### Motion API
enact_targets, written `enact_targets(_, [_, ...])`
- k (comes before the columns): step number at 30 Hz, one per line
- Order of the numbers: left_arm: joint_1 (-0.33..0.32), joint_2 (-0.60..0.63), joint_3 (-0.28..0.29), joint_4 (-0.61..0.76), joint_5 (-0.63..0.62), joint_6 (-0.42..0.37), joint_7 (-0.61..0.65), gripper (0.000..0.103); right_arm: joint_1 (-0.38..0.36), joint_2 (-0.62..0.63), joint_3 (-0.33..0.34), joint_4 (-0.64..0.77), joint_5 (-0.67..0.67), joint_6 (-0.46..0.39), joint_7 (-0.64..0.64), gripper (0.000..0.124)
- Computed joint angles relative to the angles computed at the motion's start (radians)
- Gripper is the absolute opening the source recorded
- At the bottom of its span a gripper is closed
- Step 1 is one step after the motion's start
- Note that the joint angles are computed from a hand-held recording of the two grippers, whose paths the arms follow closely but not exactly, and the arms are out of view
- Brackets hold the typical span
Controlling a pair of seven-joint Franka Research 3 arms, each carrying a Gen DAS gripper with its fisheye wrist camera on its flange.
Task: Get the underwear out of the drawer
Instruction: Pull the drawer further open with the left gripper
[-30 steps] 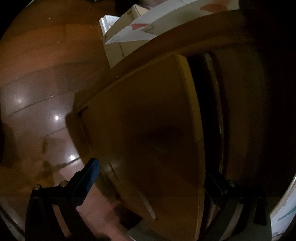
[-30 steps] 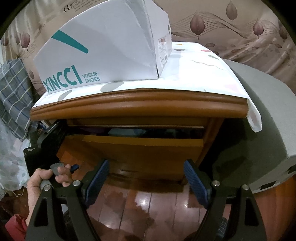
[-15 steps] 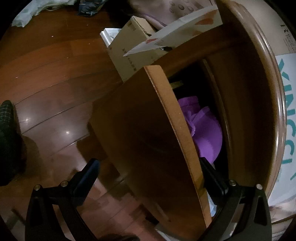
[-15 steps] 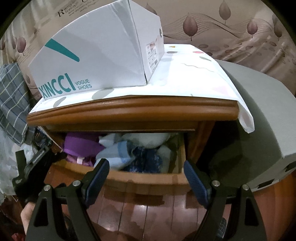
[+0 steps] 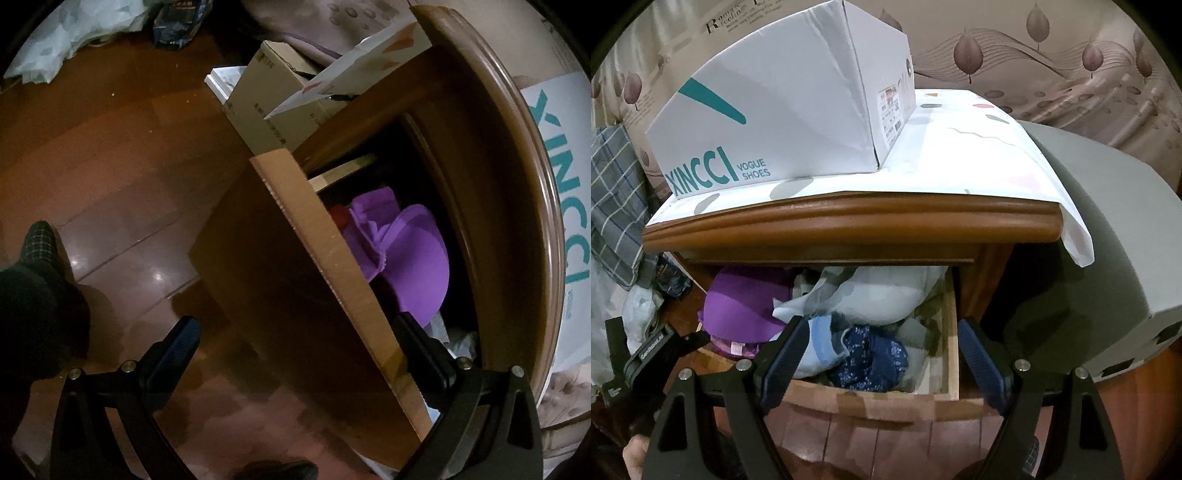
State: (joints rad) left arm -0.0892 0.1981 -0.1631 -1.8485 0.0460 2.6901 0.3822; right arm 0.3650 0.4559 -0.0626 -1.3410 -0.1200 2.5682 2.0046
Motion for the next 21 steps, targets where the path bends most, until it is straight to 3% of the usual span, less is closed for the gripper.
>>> enact_targets(21, [-0.009, -0.085, 0.002, -0.044, 0.036, -0.134, 0.086, 0.103, -0.011, 0.003, 0.002, 0.012, 0.010, -0.032, 0.004, 0.085])
